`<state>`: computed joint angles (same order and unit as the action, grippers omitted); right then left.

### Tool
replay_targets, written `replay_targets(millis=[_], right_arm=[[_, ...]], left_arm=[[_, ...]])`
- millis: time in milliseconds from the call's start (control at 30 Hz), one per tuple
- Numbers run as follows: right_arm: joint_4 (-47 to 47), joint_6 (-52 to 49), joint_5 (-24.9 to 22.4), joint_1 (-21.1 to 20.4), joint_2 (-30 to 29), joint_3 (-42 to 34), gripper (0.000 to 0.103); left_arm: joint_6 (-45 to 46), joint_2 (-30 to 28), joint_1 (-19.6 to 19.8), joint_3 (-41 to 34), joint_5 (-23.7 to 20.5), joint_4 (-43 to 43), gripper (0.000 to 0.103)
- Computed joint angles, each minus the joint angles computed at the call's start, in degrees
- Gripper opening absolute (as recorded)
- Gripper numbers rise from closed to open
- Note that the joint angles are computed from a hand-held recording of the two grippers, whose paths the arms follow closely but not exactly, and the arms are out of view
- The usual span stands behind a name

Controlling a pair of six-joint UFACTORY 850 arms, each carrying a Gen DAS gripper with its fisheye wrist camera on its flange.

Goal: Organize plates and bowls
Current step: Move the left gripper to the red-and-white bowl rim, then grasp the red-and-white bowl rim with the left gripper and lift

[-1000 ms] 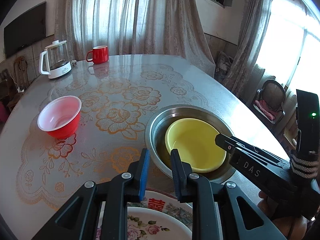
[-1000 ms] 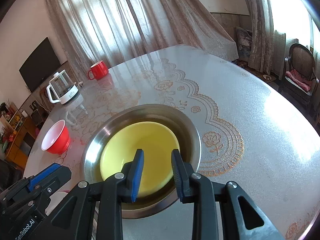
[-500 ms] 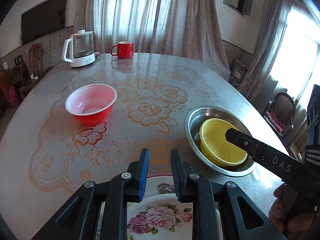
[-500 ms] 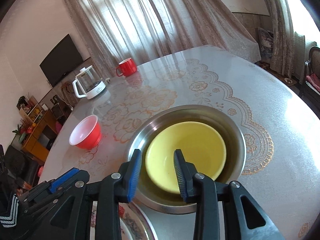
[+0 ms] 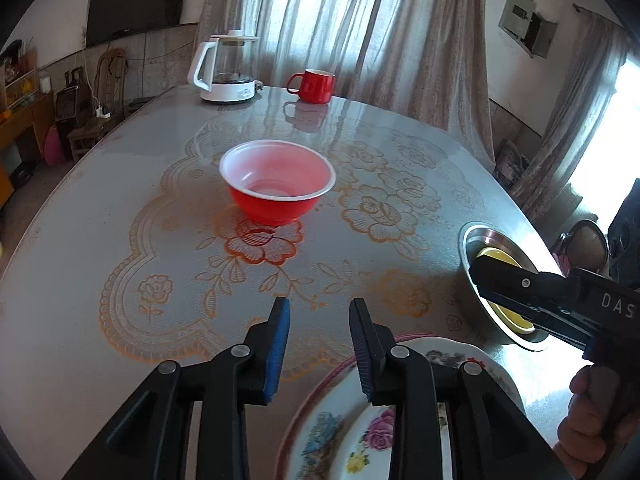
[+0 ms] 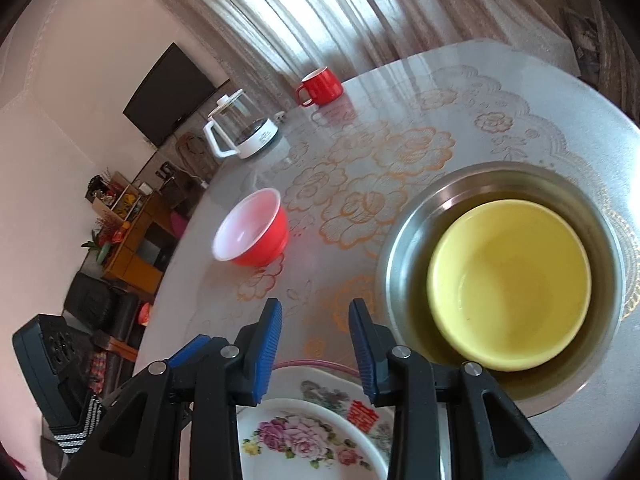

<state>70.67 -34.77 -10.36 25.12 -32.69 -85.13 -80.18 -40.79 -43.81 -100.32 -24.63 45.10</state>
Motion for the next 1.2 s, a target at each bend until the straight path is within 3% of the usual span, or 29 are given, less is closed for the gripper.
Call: replay_targets(millis=[133, 333, 433, 667, 833, 1033, 1200], right_arm=[[1.74, -0.03, -5.40, -0.21, -3.13, -4.07, 0.034], [-11.18, 11.23, -8.35, 1.20, -8.76, -12.55, 0.034], [-17.28, 16.93, -9.36, 1.60, -11.51, -16.92, 0.029], [-29.90, 30.39, -11.65, 1.70, -17.37, -26.75, 0.023], [-34.83, 36.60, -12.91, 1.40, -21.24, -33.16, 0.022], [-40.36, 43.42, -14.18, 1.06, -25.27, -39.93, 0.020], [-46.01, 49.78, -17.03, 0.91, -30.01, -47.84, 0.019]], left_arm=[[-4.26, 2.03, 1.92, 3.87, 0.34, 2.11, 0.032], [-5.40, 3.67, 5.14, 7.72, 3.21, 0.07, 0.032], [-7.67, 3.74, 6.06, 8.39, 3.73, 2.13, 0.047], [-6.59, 2.14, 8.36, 6.82, 3.48, -1.13, 0.048], [8.71, 0.44, 10.37, 3.84, 7.66, -17.70, 0.050], [16.34, -3.50, 11.25, -4.31, 4.75, -23.74, 0.050], [28.66, -7.80, 12.98, -11.53, 4.43, -38.44, 0.048]])
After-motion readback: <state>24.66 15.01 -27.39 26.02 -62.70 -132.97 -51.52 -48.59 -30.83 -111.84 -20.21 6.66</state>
